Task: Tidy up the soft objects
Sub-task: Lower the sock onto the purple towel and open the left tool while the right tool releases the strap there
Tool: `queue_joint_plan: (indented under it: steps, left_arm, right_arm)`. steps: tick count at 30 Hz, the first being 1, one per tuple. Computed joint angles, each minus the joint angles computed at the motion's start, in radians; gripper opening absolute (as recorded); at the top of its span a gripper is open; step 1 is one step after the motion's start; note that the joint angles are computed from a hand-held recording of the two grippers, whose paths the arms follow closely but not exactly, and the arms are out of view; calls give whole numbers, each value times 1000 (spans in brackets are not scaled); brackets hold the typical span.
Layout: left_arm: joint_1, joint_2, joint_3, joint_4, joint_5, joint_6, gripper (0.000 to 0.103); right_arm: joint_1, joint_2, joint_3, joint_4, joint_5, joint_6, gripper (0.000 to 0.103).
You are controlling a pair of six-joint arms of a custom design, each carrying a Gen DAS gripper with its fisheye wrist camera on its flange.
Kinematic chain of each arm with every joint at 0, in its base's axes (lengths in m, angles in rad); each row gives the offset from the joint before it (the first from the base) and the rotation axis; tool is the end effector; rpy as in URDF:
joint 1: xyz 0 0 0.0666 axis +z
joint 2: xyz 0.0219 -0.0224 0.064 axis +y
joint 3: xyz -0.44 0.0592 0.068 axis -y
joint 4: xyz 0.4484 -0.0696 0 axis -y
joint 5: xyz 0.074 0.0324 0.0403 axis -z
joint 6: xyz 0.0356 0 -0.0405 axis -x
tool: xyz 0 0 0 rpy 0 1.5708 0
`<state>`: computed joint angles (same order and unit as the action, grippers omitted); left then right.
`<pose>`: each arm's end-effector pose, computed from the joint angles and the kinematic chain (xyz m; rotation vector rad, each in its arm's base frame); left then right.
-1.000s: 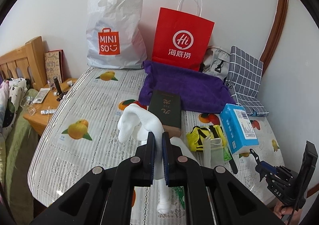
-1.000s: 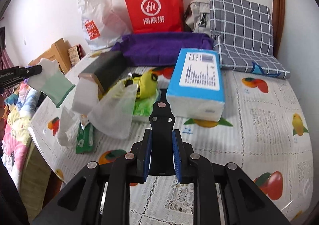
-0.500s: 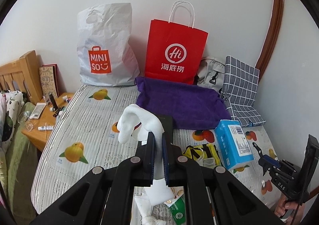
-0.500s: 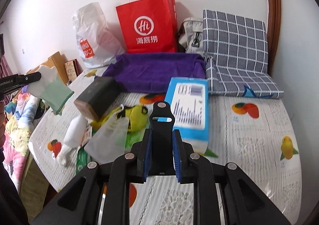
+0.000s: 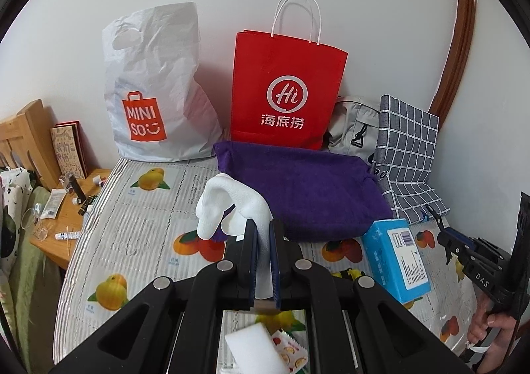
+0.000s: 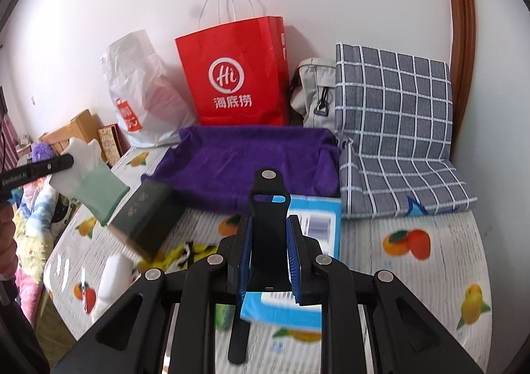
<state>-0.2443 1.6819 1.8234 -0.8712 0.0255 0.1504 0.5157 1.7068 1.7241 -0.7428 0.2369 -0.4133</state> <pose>0.6437 -0.1618 0.5504 0.1216 2.3081 -0.2316 0.5945 0.3269 0.4929 0.0052 2.2811 0.2166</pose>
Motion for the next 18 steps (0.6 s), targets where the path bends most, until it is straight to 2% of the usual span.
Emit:
queue_joint_plan:
  steps: [9,18]
  left_arm:
    - [2,135,170,-53,3,-17,8]
    - [-10,289,377,-130,13,-42,8]
  right_arm:
    - [-44,122,164,-39,-30,37,20]
    - [-88,269,377,-91,-104,66,20]
